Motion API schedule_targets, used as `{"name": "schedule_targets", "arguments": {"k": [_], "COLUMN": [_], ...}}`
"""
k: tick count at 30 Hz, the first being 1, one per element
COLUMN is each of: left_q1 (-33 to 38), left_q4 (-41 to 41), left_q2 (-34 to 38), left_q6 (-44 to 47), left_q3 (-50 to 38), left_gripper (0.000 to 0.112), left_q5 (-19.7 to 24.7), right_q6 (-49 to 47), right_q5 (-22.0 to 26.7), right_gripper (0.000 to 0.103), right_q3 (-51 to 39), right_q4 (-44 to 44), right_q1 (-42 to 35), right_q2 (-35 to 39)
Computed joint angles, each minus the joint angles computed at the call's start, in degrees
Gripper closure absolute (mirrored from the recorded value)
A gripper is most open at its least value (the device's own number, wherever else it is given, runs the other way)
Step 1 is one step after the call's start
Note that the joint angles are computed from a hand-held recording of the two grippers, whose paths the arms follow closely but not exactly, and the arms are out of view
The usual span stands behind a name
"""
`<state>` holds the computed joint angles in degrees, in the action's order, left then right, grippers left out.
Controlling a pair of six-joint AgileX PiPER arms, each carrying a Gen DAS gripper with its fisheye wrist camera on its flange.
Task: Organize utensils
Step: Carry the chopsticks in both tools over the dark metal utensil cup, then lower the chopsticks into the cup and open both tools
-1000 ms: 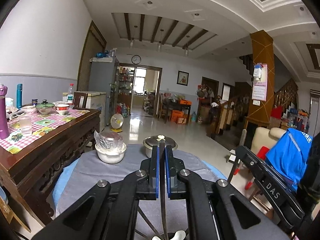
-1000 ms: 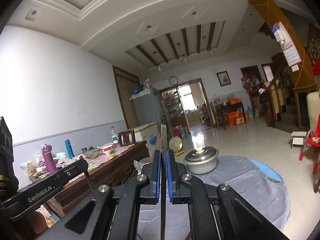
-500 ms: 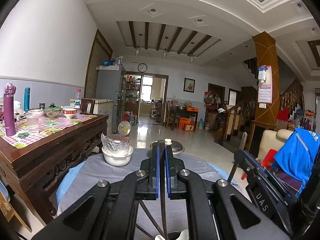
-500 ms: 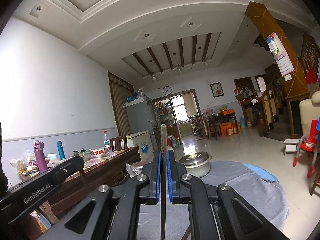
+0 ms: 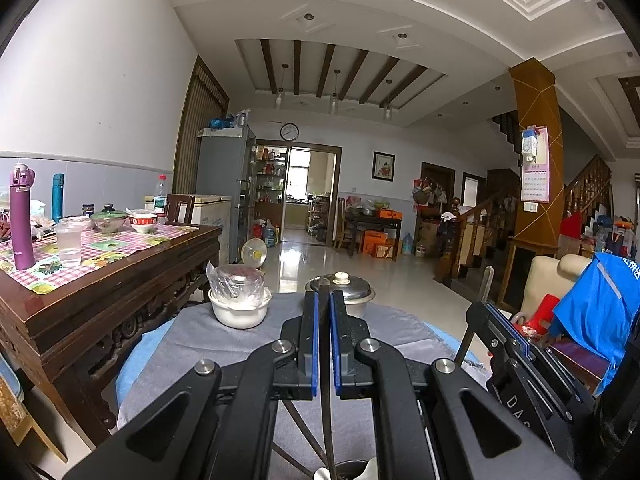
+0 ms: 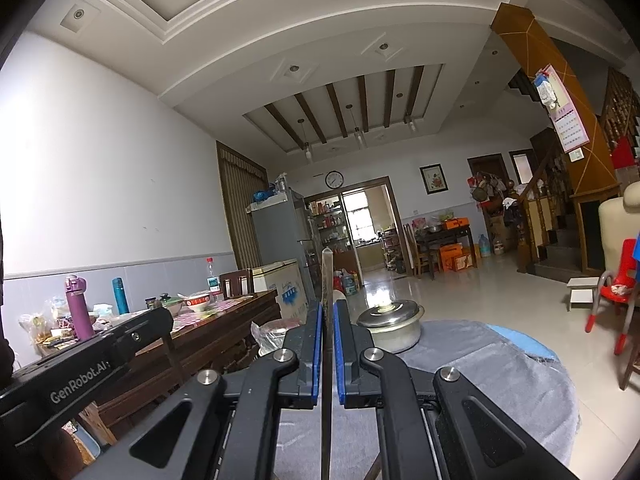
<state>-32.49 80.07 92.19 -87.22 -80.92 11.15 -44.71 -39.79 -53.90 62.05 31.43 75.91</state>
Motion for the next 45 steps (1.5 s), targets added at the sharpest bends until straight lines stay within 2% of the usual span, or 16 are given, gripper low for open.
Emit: {"name": "schedule_targets", "arguments": {"k": [13,20,26,31,37,45], "left_q1": [0.7,0.9,1.9,2.4,1.7,1.4], "left_q4": [-5.3,-3.1,3.4,-0.5,2.0,-2.9], "left_q2": [1.2,1.5,2.1,2.6,3.3,3.8], "left_q6": [4.2,1.7,-5.9,-2.9,-6.1,-1.0], "left_q3": [-0.5,-0.3,0.8,0.6,1.1,0.5], "left_gripper": [0.107,0.107,0.107,0.107,0.107,0.107], "left_q5": [-0.6,-0.6,-2.3,-3.1,-2.6,-2.3], "right_q6": [-1.7,-2.5,-2.8,-3.5,-4.6,-4.6], "right_q5": [1.6,2.9,3.5,3.9,4.6,4.9], "right_gripper": [0.097,0.097,0.097,0.097,0.097,0.097], "right_q3": [-2.5,-4.3,-4.6,-5.4,-6.3,-6.1], "right_q4": [2.2,3.1,3.3,4.3,5.2,5.4], "right_q1": [-0.9,-1.7,-1.9,-2.0,-2.0,-1.8], "right_q2": [2.1,3.2,3.6,4.5,5.3,5.5]}}
